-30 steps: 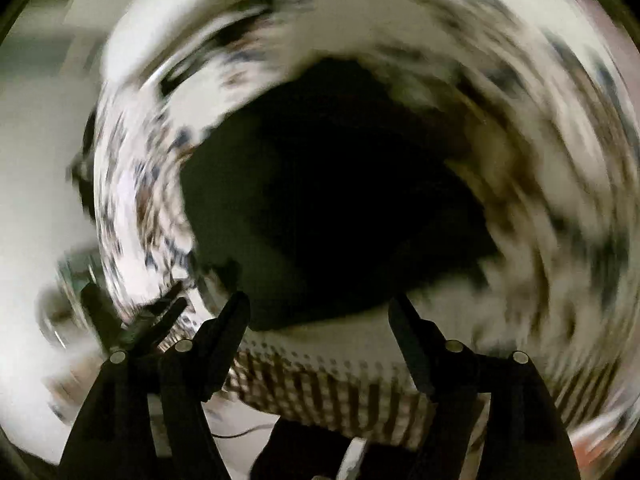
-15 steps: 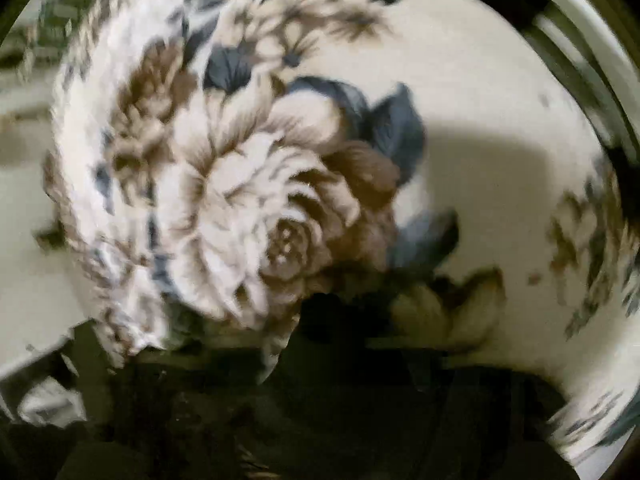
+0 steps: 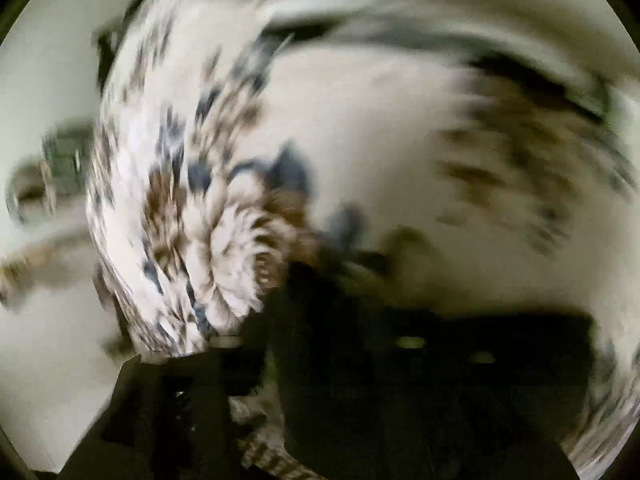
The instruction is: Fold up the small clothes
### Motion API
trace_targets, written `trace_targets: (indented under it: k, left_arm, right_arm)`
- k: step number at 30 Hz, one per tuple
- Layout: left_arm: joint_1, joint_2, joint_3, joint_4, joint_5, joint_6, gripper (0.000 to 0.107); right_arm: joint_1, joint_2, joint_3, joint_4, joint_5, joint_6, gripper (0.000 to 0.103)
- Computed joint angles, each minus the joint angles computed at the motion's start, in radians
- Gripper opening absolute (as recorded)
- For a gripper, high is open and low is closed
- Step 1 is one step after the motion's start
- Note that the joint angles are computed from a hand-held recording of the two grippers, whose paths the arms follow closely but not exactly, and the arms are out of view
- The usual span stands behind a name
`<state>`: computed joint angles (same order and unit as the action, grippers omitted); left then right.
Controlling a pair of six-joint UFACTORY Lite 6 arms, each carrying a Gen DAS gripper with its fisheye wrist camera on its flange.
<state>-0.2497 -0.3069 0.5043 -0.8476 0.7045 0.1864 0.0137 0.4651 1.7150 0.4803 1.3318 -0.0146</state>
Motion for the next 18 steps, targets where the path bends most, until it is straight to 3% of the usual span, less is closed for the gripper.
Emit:
trace_targets:
  k: [5,10,11,12,18]
  left_arm:
    - [-0.044,0.150,0.140,-0.119,0.001,0.136,0.085]
    - [-0.122,0.452,0.221,-0.265,-0.048,0.311,0.089]
    - [-0.117,0.482,0.211,-0.340,-0.053,0.391,0.100]
    - [-0.102,0.489,0.196,-0.423,-0.041,0.473,0.103]
    - [-0.014,0.512,0.146,-0.581,0.015,0.545,0.103]
  right_arm:
    - [-0.441,-0.388,-0.310,-0.170,0.069,-0.155,0.056]
    - [-0.907,-0.466,-0.499,-0.198,0.080,-0.384,0.057]
    - [-0.951,-0.480,-0.546,-0.201,0.061,-0.422,0.057]
    - [-0.998,-0.470,-0.572,-0.193,0.044,-0.465,0.057]
    - [-0.981,-0.469,-0.783,-0.034,-0.076,-0.568,0.057]
